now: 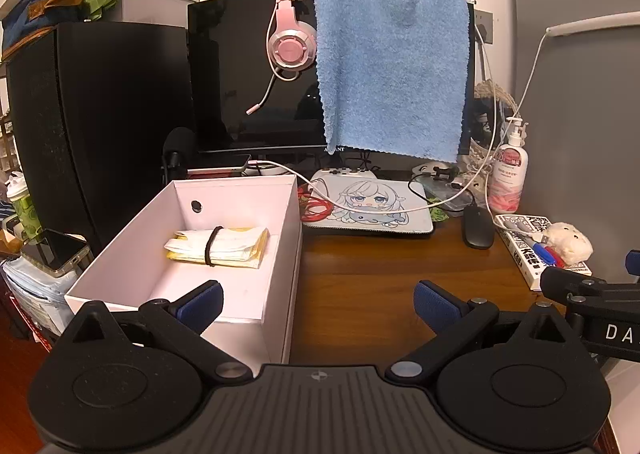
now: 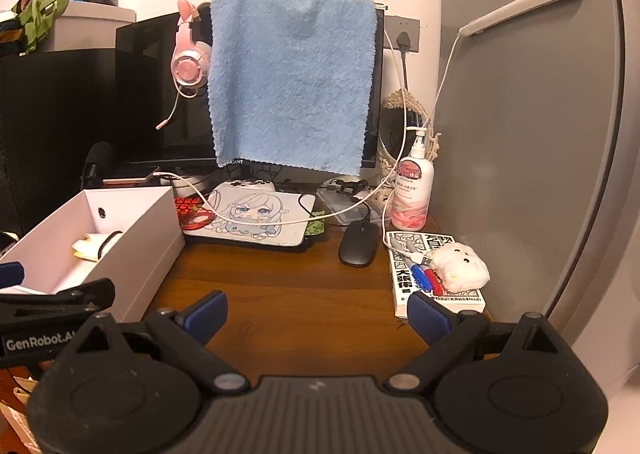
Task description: Fold shopping bag
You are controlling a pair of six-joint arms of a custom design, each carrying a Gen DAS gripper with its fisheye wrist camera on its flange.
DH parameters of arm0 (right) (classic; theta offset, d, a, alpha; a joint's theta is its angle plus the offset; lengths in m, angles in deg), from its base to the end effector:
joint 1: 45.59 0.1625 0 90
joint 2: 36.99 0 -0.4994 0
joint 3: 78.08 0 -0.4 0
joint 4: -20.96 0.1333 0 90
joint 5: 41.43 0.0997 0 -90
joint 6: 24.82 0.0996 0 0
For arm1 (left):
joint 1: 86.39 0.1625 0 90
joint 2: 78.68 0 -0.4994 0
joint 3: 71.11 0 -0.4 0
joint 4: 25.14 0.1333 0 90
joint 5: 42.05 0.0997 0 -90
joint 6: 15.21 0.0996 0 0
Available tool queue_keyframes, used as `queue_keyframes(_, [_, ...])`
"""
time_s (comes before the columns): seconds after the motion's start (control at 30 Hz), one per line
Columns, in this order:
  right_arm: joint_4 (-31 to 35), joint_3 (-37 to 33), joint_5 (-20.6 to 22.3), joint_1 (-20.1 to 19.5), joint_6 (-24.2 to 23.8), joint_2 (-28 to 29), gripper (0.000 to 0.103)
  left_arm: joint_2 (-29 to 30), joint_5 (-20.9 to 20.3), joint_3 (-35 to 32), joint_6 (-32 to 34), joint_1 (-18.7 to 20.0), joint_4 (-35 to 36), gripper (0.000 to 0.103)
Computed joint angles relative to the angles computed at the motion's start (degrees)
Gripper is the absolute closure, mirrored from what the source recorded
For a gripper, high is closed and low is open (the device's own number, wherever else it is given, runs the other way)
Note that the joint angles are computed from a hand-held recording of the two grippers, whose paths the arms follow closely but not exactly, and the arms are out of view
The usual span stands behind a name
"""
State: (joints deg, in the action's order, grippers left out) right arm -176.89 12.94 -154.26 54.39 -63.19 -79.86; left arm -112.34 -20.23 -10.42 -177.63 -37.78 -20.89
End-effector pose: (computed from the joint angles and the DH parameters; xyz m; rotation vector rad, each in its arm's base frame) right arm 0.2254 -0.7345 0.2441 0.6905 -2.1811 1.1518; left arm -0.3277 -0.7133 0.1531 0.2944 1.9368 -1.2634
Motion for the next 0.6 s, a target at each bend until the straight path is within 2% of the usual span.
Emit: queue_keyframes(0.6, [3.48,-2.33,-1.42,1.08,-0.35,0.37,0.006,0.10,-0.76,-1.98,-1.04,-0.19,2.41,0.001])
